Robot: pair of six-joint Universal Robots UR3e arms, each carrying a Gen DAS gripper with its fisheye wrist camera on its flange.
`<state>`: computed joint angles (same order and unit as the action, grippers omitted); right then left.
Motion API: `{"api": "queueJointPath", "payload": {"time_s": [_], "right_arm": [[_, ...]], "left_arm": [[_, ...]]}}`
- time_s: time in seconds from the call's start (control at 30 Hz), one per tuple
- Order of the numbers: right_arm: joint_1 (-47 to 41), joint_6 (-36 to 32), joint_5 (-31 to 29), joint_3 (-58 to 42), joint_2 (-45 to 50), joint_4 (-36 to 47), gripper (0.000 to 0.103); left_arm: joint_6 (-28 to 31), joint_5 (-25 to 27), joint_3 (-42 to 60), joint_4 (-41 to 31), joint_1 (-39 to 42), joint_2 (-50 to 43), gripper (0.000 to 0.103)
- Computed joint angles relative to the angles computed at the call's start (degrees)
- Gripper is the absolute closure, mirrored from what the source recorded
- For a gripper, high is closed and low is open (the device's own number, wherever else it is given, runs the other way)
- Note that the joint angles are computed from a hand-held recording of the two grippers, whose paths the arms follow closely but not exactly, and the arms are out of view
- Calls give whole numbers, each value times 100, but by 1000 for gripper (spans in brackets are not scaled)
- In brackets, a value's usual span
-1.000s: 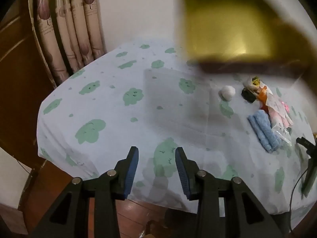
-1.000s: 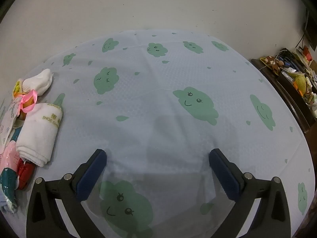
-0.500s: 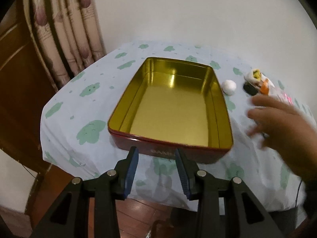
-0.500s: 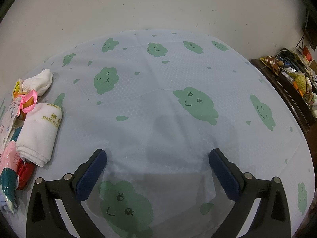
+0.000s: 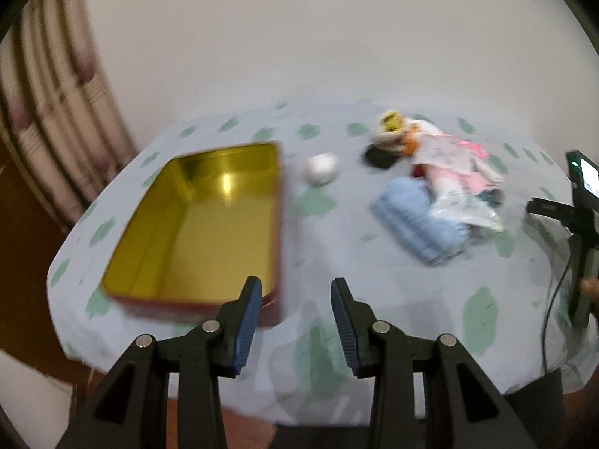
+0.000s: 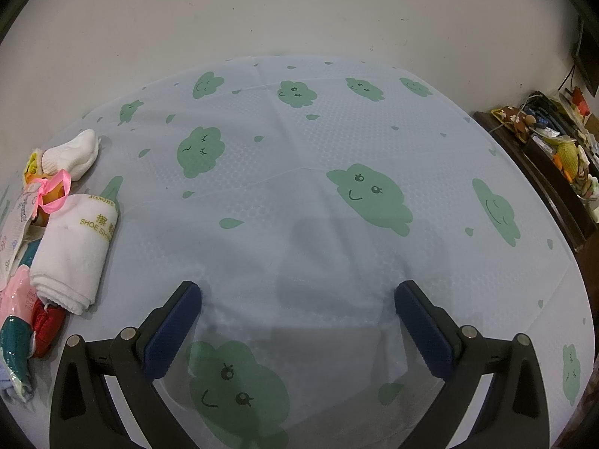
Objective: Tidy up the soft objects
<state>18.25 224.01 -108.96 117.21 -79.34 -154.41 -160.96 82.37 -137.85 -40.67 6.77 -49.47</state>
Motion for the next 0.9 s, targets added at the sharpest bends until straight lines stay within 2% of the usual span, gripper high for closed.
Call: {"api": "queueJointPath", "payload": {"time_s": [0.1, 0.2, 0.27, 0.33, 0.4, 0.5, 0.53, 0.57, 0.6, 0.8, 0.9], "right_arm": [[0, 7, 9, 0, -2, -5, 0], [-50, -78, 86, 18, -67, 83, 0], [-91, -248, 268, -119, -158, 357, 0], [234, -298, -7, -38, -303, 68, 6], [946, -181, -557, 78, -421, -635, 5], [1955, -13, -1461, -110, -123, -1840, 0], [2242, -75, -1601, -315, 110, -2217, 0], [2336, -210, -1497, -472, 243, -2345, 0], [2397, -337, -1368, -679, 394, -2372, 0], [3208, -464, -2404, -1886, 1466, -2095, 0], [3188, -490, -2275, -1971, 1592, -1994, 0]], "left_arm": [[-604, 575, 270, 987, -1059, -1120, 64], [-907, 756, 391, 1743, -1537, -1887, 64], [-969, 746, 504, 1954, -1658, -2285, 64], [-1101, 847, 594, 2351, -1798, -2772, 64], [-1223, 846, 682, 2683, -1860, -3186, 64], [-1283, 800, 788, 2833, -1824, -3528, 64], [-1305, 844, 854, 2859, -1846, -3650, 64], [-1323, 883, 933, 2883, -1883, -3790, 64], [-1334, 935, 1014, 2893, -1926, -3923, 64], [-1324, 951, 1007, 2924, -1892, -4062, 64], [-1311, 909, 989, 2883, -1848, -4058, 64]]}}
